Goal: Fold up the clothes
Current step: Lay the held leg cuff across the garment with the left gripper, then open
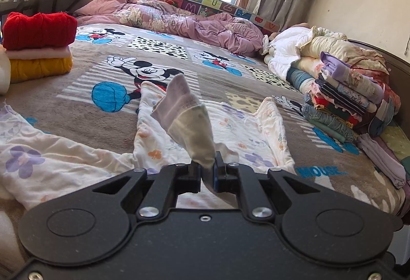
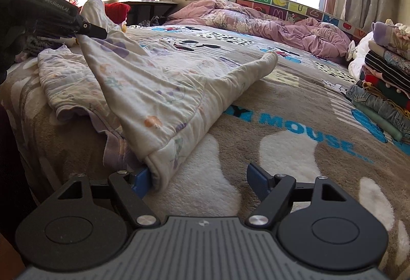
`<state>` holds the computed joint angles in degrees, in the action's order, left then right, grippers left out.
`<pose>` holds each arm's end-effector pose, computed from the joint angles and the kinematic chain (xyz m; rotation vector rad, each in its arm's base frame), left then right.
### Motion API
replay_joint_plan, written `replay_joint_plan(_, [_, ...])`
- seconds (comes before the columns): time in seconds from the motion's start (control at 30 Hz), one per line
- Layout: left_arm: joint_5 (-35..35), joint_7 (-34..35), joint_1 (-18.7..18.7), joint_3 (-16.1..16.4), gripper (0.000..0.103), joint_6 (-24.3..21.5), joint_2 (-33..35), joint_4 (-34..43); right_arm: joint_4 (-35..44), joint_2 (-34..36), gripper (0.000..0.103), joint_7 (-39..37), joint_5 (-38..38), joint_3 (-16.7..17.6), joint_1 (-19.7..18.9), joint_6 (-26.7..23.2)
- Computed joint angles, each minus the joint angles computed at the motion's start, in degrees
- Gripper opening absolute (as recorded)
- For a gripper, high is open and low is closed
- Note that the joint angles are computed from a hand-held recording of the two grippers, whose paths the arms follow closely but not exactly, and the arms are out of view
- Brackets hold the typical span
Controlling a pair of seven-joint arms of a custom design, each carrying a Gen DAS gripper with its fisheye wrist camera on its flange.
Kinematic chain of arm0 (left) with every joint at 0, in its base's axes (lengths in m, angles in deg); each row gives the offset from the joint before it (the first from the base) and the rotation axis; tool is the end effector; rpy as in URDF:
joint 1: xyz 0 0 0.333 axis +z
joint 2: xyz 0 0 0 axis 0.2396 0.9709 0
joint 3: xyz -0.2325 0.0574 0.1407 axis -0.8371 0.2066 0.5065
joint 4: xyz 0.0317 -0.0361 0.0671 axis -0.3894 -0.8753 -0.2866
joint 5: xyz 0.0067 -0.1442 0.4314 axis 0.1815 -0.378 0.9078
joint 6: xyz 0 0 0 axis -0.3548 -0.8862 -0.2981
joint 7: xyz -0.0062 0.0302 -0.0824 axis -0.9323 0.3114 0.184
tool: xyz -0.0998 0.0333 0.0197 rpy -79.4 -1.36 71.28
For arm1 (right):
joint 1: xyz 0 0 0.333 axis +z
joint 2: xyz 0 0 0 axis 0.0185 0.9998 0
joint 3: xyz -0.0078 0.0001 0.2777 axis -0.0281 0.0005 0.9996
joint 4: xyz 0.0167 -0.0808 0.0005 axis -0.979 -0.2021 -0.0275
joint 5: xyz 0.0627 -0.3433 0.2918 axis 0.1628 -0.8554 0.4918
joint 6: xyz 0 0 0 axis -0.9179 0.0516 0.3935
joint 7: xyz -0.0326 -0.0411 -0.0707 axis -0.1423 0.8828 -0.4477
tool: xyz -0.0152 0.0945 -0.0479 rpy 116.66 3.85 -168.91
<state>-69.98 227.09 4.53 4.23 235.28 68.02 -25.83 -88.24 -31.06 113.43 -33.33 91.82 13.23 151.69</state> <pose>0.6501 -0.2600 0.4760 -1.1716 2.2851 -1.5449 0.4293 0.2278 0.4226 -1.5315 1.8034 -1.0678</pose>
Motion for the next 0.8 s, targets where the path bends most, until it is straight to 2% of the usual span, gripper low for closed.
replay_joint_plan(0.17, [2.5, -1.0, -0.2, 0.2, 0.008, 1.0, 0.1, -0.9, -0.1, 0.0, 0.078, -0.2, 0.4, -0.2, 0.1, -0.1])
replay_joint_plan(0.33, [0.2, 1.4, 0.1, 0.0, 0.008, 1.9, -0.7, -2.0, -0.2, -0.3, 0.078, -0.5, 0.4, 0.0, 0.2, -0.4])
replay_joint_plan(0.57, [14.6, -8.5, -1.6, 1.0, 0.008, 4.1, 1.4, -2.2, -0.4, -0.5, 0.078, -1.1, 0.1, 0.0, 0.2, -0.6])
replay_joint_plan(0.8, [16.4, -9.7, -0.5, 0.3, 0.008, 3.0, 2.1, -2.1, -1.1, -2.1, 0.078, -2.9, 0.7, -0.1, 0.7, -0.8])
